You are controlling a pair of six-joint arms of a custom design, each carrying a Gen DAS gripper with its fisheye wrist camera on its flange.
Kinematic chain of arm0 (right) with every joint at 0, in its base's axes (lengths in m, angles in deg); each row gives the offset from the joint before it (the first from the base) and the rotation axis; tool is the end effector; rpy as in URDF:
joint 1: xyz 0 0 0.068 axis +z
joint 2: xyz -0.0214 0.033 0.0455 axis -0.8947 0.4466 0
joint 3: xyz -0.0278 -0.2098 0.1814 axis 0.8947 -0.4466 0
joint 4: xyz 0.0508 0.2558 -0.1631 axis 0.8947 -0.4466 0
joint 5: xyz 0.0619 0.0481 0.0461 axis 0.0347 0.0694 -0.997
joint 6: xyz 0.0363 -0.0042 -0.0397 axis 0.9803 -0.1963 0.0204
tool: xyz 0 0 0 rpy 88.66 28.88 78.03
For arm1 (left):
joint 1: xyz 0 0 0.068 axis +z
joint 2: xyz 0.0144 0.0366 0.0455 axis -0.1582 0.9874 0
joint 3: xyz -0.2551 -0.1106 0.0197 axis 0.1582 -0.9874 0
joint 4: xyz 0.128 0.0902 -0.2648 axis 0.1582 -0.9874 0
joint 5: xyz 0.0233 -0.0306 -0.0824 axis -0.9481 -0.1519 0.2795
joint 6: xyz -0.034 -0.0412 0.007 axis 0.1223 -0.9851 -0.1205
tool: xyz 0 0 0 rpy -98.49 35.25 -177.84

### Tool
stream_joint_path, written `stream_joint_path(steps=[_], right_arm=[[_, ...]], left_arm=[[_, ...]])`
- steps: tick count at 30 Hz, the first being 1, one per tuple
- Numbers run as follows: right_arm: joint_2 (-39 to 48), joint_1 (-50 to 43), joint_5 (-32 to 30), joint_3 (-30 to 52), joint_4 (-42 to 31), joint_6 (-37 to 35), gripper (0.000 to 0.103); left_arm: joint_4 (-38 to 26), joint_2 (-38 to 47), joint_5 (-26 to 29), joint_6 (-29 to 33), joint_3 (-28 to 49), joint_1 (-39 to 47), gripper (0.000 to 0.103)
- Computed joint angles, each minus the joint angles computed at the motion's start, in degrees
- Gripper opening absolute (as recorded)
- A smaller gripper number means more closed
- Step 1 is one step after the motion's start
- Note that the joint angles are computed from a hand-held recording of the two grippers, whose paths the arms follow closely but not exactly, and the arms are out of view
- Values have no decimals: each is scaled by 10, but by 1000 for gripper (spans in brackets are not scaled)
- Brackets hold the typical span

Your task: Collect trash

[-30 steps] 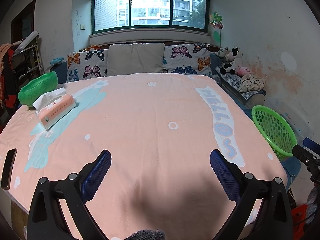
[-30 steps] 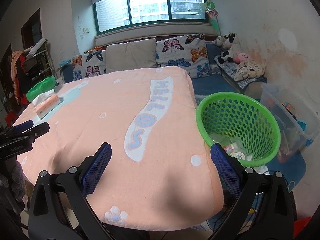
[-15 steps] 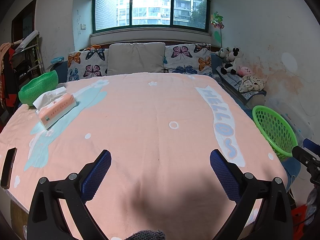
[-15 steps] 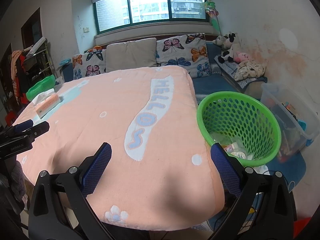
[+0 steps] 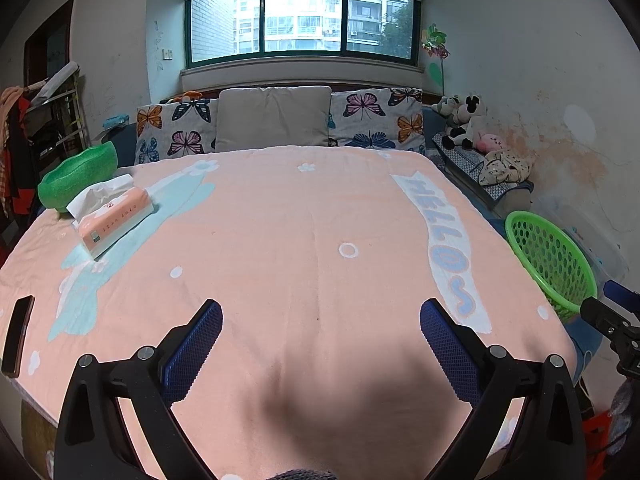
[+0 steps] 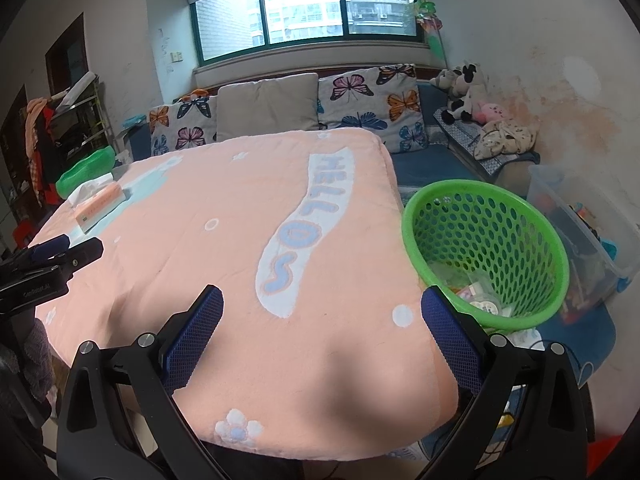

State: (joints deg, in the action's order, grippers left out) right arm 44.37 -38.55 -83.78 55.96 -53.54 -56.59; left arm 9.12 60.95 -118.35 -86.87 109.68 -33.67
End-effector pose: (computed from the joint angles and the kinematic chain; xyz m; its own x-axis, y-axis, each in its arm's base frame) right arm 0.3328 0.1607 0.2073 -0.5542 -0.2532 -0.7929 -0.5269 0.8442 0.0987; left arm 0.2511 -0.0921 0.2126 -0.5496 -0.2614 -0.7935 -0.4005 0.9160 -0.0244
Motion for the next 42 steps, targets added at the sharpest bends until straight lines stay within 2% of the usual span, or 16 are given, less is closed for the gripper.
stream_joint_path(steps=[23, 42], right_arm=[[20, 9, -10, 1, 18, -4, 99], [41, 20, -4, 17, 15, -15, 99]], left_arm=[[-1, 3, 3, -14, -13, 13, 96], [2, -5, -3, -2, -19, 24, 96]])
